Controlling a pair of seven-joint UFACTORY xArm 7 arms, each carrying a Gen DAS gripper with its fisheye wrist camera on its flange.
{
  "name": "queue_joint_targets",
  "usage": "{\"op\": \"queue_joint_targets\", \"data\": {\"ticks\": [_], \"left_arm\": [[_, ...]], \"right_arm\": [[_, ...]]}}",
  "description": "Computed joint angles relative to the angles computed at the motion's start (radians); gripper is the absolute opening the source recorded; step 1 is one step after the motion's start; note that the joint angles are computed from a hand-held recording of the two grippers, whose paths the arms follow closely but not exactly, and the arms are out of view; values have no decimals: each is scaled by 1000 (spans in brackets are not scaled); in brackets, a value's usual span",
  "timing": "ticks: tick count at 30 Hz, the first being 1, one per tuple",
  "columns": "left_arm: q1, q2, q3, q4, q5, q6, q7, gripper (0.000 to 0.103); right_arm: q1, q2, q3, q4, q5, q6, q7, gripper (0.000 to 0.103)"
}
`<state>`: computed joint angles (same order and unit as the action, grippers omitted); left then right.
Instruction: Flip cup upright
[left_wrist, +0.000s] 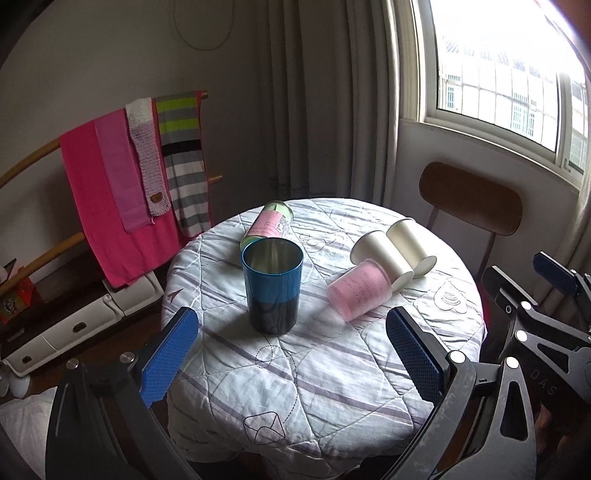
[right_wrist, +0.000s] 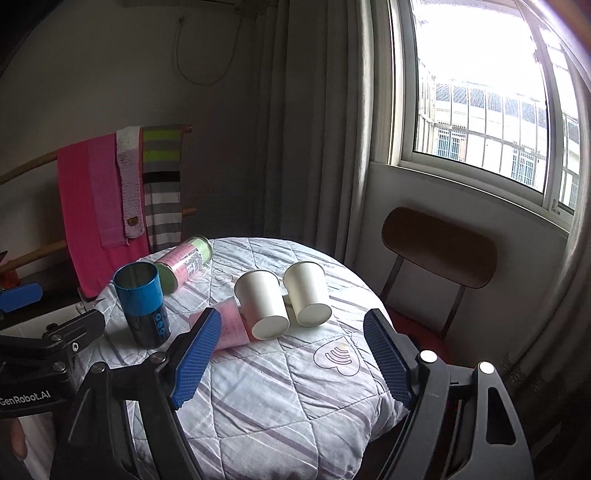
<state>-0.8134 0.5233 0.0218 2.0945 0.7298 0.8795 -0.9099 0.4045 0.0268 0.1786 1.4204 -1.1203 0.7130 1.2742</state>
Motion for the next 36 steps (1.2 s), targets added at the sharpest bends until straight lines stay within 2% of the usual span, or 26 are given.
{"op": "queue_joint_targets", "data": {"ticks": [20,27,36], "left_arm": [[-30,-2,14,21,84,19,-47,103],[-42,-6,37,-1,166,-30,-125,103],[-28,26,30,31,144,-80,-104,103]], "right_arm": [[-4,-12,9,-9,1,-8,11,81],[-10,-13,3,-16,-18,-34,32,81],[-21,-15,0,-24,-64,-66,54,81]]}}
